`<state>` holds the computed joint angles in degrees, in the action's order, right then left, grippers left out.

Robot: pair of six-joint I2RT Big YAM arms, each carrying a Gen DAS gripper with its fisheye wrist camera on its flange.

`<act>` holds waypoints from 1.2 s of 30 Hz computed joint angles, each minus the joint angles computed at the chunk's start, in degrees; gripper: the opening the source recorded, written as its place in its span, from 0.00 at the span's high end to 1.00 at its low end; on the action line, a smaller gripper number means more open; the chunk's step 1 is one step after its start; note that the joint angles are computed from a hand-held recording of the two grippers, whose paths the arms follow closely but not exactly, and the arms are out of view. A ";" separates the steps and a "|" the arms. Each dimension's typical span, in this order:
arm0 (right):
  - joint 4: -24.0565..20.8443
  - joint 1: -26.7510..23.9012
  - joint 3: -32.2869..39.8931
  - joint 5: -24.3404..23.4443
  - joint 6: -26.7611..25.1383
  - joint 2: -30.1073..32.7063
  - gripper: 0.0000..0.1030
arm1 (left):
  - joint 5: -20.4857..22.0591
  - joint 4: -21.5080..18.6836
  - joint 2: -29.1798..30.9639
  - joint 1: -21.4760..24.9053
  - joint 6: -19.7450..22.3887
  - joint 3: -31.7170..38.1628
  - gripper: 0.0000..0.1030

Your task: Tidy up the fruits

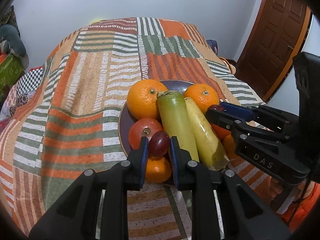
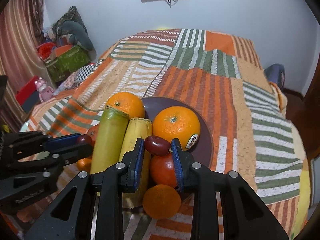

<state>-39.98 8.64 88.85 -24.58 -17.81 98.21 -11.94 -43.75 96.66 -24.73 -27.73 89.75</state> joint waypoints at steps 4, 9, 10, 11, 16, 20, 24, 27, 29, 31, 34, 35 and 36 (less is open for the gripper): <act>-1.28 -0.38 1.51 0.16 0.46 0.64 0.54 | 1.48 0.36 -0.27 0.42 -0.53 -0.54 0.79; -2.10 -1.00 1.73 -0.73 1.45 0.30 0.54 | 0.89 1.08 -1.52 -0.07 -0.34 -1.43 0.67; -2.20 -1.07 1.65 -0.90 1.53 0.07 0.54 | 0.69 1.11 -1.88 -0.20 -0.39 -1.56 0.67; -2.21 -1.24 1.44 -1.20 1.64 -0.37 0.54 | 0.35 1.13 -2.27 -0.37 -0.52 -1.67 0.67; -1.08 -2.11 -0.14 -2.54 2.25 -3.86 0.54 | -4.14 1.53 -6.34 -2.07 -1.20 -2.90 0.67; 0.91 -3.48 -2.34 -5.56 2.93 -8.92 0.54 | -8.39 1.99 -10.39 -3.86 -1.07 -3.40 0.67; 4.27 -5.00 -5.62 -8.45 4.03 -15.09 0.54 | -14.23 3.13 -15.12 -7.13 -0.02 -3.86 0.67; 6.90 -6.24 -8.51 -10.60 5.48 -20.06 0.54 | -19.57 4.76 -18.46 -10.68 1.50 -4.46 0.67; 8.55 -6.94 -10.30 -12.05 6.65 -22.76 0.54 | -22.89 5.75 -20.39 -13.14 2.36 -4.84 0.67; 10.42 -7.72 -12.23 -13.55 7.86 -25.88 0.54 | -25.68 6.66 -21.97 -15.30 3.04 -5.35 0.67; 13.58 -8.88 -14.94 -15.30 9.75 -30.09 0.54 | -30.37 7.81 -24.09 -18.94 4.31 -5.83 0.64; 14.59 -9.26 -15.73 -15.75 10.48 -31.28 0.54 | -31.40 8.15 -24.52 -19.80 4.68 -5.95 0.61; 15.91 -9.64 -16.71 -15.69 11.62 -32.66 0.54 | -32.97 8.75 -25.27 -21.10 5.27 -6.29 0.58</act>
